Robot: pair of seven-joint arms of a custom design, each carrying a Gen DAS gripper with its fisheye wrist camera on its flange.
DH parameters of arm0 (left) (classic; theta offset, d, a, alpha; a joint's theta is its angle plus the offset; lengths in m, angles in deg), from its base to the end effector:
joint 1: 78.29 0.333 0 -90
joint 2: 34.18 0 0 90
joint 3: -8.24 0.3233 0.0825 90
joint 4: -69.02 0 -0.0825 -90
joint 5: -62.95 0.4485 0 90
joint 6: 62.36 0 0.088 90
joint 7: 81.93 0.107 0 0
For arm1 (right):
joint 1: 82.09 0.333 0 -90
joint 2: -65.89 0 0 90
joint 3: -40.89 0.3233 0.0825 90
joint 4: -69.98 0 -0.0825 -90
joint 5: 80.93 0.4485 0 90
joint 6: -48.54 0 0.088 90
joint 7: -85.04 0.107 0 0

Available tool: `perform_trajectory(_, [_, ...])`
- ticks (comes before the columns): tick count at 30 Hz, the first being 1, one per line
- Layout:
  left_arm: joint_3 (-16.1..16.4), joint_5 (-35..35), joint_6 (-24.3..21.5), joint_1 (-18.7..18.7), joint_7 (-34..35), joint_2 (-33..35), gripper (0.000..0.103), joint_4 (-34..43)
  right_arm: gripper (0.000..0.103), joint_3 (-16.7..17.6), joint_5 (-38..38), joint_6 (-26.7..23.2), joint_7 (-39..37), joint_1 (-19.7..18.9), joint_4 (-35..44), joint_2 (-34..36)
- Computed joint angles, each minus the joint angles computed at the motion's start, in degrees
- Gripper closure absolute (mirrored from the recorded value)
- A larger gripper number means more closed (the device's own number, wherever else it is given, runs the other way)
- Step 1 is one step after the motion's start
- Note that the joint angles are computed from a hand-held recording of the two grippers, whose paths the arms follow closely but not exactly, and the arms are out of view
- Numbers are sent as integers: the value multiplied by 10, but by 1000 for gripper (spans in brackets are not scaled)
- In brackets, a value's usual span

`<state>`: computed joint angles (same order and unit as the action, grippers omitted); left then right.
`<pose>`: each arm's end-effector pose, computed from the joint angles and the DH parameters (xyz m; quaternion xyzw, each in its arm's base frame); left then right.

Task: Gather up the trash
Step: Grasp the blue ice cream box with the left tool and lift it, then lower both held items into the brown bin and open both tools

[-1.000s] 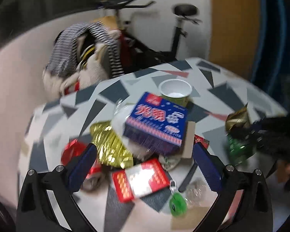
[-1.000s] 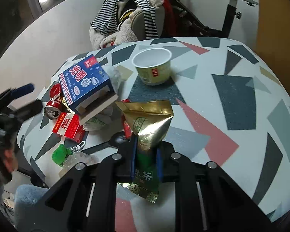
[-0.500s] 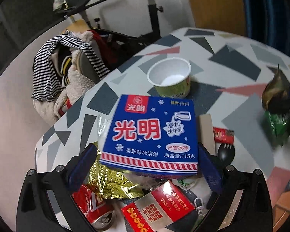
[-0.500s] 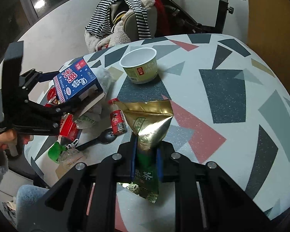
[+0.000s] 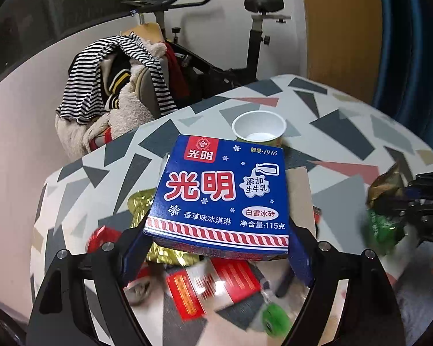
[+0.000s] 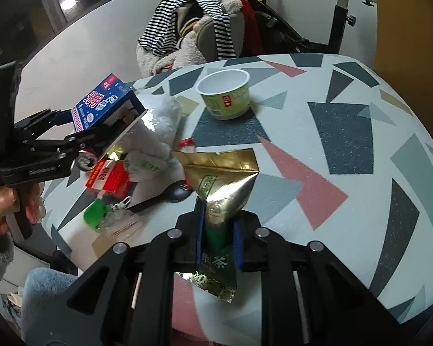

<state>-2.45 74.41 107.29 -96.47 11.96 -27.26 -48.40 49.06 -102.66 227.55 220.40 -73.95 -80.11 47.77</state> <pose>0.5860 -0.3345 0.4470 -0.3708 0.8439 -0.3008 0.2445 0.4720 0.1713 0.4113 -0.6089 0.6856 -0.1907 0.3503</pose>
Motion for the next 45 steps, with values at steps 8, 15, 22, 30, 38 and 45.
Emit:
perform_trajectory(8, [-28, -175, 41, 14, 99, -109, 23, -126, 84, 20, 0, 2, 12, 10, -27, -32])
perform_trajectory(15, [16, -349, 62, -57, 202, -218, 23, -244, 84, 43, -2, 8, 29, 21, -64, -69])
perform_trajectory(22, [55, -414, 71, -127, 255, -324, 23, -370, 84, 72, -4, 32, 33, 36, -104, -101])
perform_trajectory(30, [47, -380, 75, -144, 250, -382, 23, -475, 84, 143, 17, 82, 66, 16, -137, -103])
perform_trajectory(38, [62, -383, 23, -145, 262, -305, 23, -449, 84, 258, 101, 131, 73, -51, -160, -87])
perform_trajectory(45, [14, -376, -93, -62, 222, -213, 23, -381, 84, 292, 90, 92, 59, -79, -135, -46])
